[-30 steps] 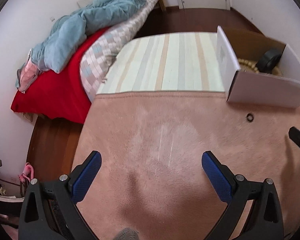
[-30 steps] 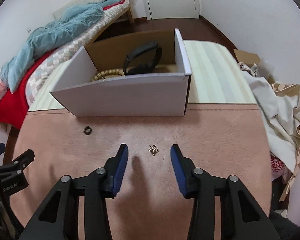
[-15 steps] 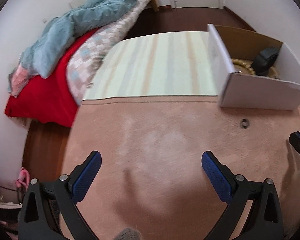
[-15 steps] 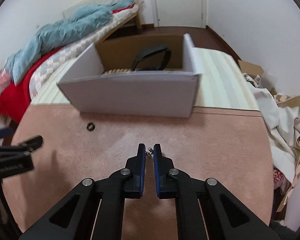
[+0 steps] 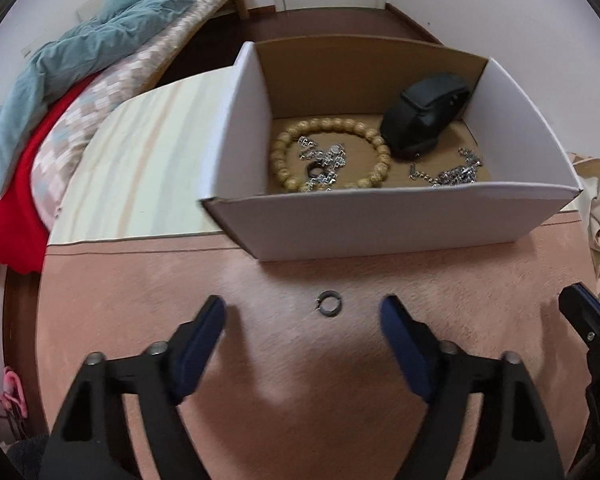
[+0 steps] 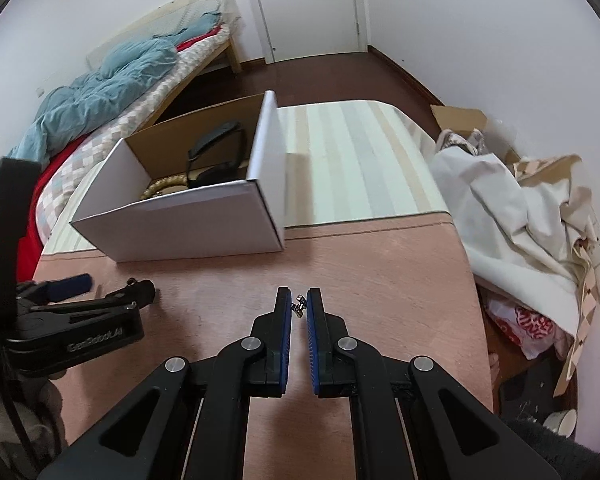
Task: Organize jewelry
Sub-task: 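Grasp the small gold charm with the right tool, then grasp the second black ring with the left tool while the right tool holds the charm, then carry the black ring and gold charm with both tools into the white box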
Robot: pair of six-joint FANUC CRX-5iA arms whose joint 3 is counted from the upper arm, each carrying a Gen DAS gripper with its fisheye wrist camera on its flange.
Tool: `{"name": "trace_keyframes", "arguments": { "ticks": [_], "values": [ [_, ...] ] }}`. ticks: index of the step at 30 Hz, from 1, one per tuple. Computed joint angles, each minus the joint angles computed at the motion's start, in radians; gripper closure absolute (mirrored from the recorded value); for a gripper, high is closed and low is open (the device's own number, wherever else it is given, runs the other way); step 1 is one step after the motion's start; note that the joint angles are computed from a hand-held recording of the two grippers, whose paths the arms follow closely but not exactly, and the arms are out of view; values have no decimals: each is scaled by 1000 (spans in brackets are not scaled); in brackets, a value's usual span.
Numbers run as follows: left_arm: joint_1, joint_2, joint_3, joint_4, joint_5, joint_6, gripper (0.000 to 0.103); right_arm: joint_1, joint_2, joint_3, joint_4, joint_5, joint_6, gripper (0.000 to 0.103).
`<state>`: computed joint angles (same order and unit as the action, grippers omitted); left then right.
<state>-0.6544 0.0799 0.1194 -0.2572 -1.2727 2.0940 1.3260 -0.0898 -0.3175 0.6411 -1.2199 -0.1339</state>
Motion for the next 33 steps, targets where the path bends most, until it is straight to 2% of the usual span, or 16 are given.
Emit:
{"name": "trace_keyframes", "arguments": {
  "ticks": [2,4,6,7,23,29,33],
  "values": [
    [3,0,-1,12,14,-6,43,-3,-8,-8,0,0,-7,95],
    [9,-7,-14,38,47,-22,73,-5,-10,-11,3,-1,-12,95],
    [6,-5,-12,49,54,-37,92,-7,-10,-11,7,-1,-13,95],
    [4,-4,-11,53,54,-42,95,-7,-9,-9,11,-2,-14,95],
    [-5,-91,-43,67,55,-22,95,24,-25,25,94,-31,-49,96],
    [21,-131,-12,89,61,-55,95,32,-30,61,129,-36,-40,98],
    [52,-126,38,127,72,-96,95,-4,-16,96,140,-4,6,98]
  ]
}}
